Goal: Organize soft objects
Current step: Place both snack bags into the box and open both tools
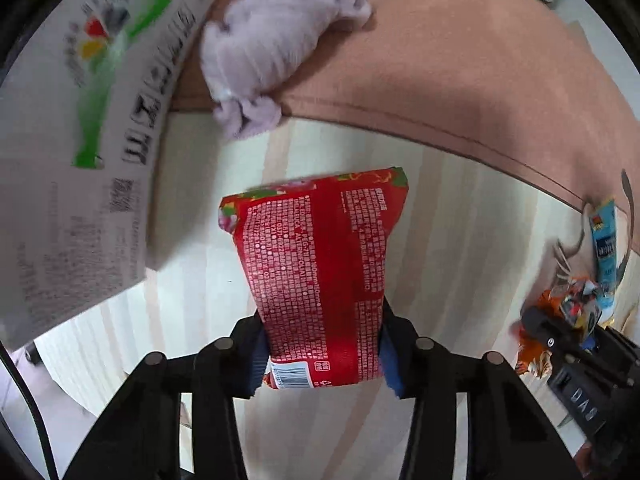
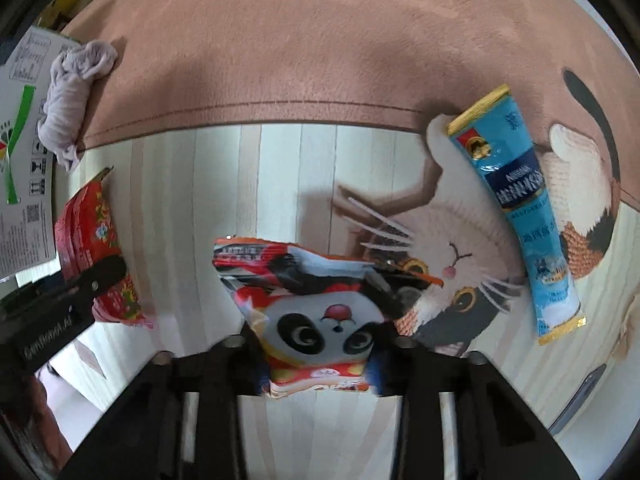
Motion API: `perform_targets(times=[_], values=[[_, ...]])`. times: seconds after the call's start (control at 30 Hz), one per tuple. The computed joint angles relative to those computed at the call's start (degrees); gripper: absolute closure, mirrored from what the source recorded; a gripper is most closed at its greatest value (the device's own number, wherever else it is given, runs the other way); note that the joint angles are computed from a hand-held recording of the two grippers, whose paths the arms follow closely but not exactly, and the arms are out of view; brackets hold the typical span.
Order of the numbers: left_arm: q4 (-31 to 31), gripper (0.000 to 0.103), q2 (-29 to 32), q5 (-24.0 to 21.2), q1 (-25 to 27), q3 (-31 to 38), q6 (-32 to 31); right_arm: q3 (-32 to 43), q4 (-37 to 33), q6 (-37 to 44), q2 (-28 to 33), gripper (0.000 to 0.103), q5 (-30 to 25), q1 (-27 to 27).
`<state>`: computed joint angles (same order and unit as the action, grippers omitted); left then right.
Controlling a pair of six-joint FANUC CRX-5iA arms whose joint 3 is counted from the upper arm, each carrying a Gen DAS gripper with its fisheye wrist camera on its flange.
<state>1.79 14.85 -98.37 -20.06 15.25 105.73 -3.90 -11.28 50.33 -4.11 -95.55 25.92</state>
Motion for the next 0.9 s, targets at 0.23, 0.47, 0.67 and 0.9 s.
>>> perform_targets(times=[0.23,0.47,0.67,0.9], values=[[2.2,0.061,-6.8,1.1,4.0,1.2,-7.9,5.5,-0.9,-6.1,-4.3,0.072,2.0,3.3],[4.9,0.061,-11.6,-2.9,14.7,5.4,-18.7,17.1,1.7,-15.7,-1.7,0.072,5.3,16.7],[3.2,0.061,-7.1,-7.8,27.1,11.9,-31.3,28.9,2.0,-22.8,10.2,0.072,10.9,24.8],[0.7,0.061,6.1,-15.0,36.1,24.2,-39.6,42.8,1.1,-26.0,26.1,0.072,11.8,26.9]])
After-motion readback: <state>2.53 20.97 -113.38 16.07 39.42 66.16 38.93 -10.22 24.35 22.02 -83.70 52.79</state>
